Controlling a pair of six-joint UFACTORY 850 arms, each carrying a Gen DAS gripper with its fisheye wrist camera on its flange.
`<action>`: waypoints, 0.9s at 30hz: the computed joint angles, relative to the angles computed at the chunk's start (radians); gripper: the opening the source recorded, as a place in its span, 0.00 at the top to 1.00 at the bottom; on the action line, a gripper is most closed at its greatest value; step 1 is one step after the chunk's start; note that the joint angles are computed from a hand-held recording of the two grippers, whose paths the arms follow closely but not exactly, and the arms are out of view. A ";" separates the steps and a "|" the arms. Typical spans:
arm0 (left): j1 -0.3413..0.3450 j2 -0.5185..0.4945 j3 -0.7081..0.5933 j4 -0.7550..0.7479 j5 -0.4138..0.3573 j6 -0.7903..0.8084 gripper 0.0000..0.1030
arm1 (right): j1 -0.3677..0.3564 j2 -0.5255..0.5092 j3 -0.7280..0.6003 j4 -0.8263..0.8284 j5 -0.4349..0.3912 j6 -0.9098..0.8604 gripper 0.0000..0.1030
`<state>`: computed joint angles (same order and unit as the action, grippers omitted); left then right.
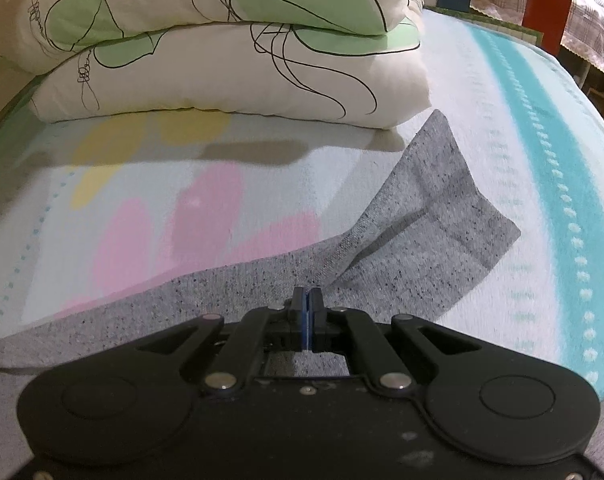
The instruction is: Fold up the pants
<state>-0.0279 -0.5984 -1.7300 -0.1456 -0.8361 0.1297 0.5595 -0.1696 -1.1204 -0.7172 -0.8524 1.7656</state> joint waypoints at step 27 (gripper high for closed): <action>0.153 0.687 0.616 -0.279 0.143 0.299 0.97 | 0.311 0.310 0.185 0.016 -0.226 0.293 0.99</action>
